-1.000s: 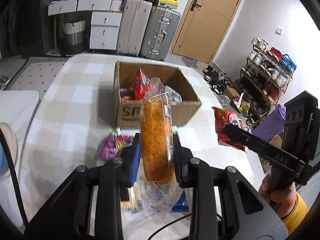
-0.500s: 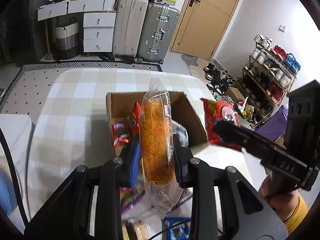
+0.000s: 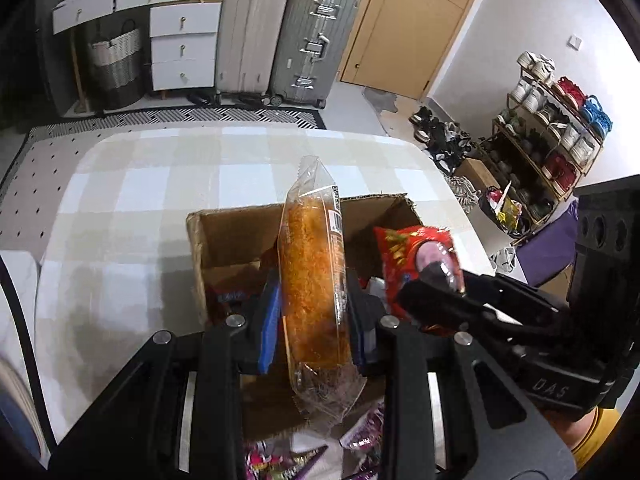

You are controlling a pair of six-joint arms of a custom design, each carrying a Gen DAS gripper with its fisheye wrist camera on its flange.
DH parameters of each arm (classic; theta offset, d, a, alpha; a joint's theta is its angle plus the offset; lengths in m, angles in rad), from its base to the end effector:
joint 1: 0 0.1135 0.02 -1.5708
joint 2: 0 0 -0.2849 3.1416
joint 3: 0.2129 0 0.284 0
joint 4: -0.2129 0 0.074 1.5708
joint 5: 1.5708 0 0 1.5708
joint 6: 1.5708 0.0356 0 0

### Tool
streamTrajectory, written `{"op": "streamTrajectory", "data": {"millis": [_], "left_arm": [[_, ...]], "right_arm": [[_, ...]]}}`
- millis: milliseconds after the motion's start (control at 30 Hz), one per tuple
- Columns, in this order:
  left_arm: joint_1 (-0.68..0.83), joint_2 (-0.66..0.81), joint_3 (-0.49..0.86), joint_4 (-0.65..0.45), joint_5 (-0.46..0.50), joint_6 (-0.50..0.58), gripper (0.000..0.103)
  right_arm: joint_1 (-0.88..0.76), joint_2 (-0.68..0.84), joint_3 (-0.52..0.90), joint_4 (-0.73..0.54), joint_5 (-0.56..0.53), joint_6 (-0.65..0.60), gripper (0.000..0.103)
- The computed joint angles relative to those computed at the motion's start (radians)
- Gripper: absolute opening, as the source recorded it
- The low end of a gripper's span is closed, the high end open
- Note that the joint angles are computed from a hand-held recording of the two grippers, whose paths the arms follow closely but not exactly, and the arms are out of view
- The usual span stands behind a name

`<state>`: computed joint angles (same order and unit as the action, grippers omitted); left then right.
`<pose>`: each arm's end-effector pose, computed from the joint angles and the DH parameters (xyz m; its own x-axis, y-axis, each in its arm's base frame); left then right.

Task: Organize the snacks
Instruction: 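Lower both packs into the box and open both tools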

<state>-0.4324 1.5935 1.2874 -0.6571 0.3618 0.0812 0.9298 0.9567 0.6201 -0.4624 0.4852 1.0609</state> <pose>0.3311 -0.1667 0.2838 -0.6963 0.4049 -0.5926 0.6340 0.7341 -0.2433 0.1396 0.1594 0.2357 -0.6582 0.4089 -0.6321 0.1229 0.8868 0.4456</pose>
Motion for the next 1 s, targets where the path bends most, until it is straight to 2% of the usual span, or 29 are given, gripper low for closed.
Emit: {"op": "streamTrajectory", "data": {"millis": [133,467,600,1000], "left_arm": [[0.000,0.062,0.011,0.030,-0.005,0.011,0.026],[-0.025,0.107,-0.039,0.118,-0.025,0.040,0.026],[-0.046,0.108,-0.054,0.128,-0.065,0.053,0.026],[-0.044,0.104,-0.067,0.132,-0.072,0.063,0.026]], "right_arm": [[-0.026,0.021,-0.024,0.027,-0.027,-0.022,0.043],[-0.040,0.109,-0.031,0.062,-0.038,-0.100,0.043],[-0.032,0.136,-0.017,0.050,-0.026,-0.111,0.043],[-0.005,0.165,0.016,0.015,-0.004,-0.096,0.043]]}}
